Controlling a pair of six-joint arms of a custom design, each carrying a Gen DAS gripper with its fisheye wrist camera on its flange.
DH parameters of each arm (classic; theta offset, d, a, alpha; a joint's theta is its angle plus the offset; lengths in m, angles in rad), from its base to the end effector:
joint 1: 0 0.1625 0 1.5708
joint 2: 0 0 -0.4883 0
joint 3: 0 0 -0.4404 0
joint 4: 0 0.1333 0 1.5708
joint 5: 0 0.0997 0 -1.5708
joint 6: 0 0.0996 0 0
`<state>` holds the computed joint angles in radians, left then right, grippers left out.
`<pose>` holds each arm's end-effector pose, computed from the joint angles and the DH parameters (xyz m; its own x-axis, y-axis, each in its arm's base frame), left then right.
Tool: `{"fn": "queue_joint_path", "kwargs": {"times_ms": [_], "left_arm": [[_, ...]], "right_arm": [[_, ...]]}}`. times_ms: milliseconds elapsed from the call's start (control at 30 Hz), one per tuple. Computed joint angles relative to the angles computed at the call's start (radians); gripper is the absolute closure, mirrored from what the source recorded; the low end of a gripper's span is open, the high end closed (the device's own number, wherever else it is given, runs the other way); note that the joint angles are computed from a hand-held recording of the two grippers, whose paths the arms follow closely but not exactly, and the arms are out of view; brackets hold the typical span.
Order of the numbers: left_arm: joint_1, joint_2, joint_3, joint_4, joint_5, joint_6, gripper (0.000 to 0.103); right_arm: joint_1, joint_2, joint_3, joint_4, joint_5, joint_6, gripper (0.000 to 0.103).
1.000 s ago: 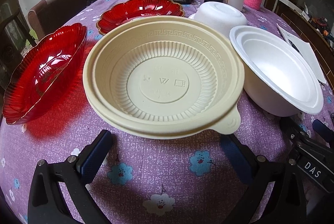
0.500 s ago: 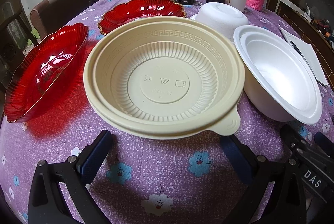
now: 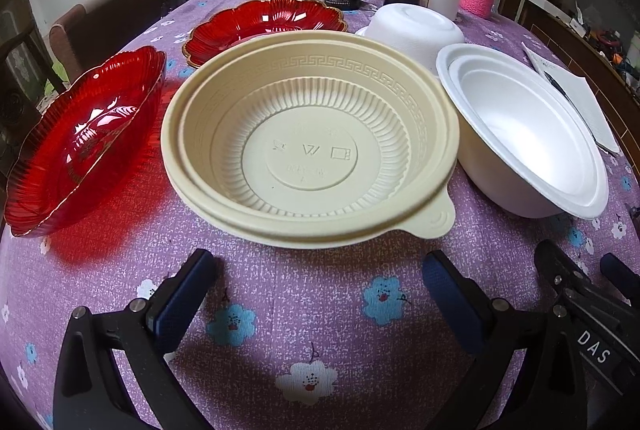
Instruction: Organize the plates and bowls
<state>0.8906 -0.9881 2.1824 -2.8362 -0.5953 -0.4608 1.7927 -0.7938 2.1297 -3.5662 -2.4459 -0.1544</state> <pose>-0.1681 -0.5509 0.1120 -0.7026 -0.0699 -0.7082 0.3516 0.8311 -0.4309 0.1793 -0.5365 0.0930 -0.6933 0.1954 0.6937 -0.2839 0.8106 -0.5121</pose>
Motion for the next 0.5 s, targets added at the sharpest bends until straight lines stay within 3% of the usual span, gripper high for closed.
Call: {"fn": "queue_joint_path", "kwargs": {"times_ms": [133, 500], "left_arm": [[0.001, -0.001, 0.000, -0.001, 0.001, 0.001, 0.000], [0.001, 0.004, -0.001, -0.013, 0.007, 0.006, 0.000]], "right_arm": [[-0.004, 0.019, -0.009, -0.059, 0.005, -0.037, 0.001], [-0.005, 0.020, -0.014, -0.055, 0.007, -0.038, 0.001]]}}
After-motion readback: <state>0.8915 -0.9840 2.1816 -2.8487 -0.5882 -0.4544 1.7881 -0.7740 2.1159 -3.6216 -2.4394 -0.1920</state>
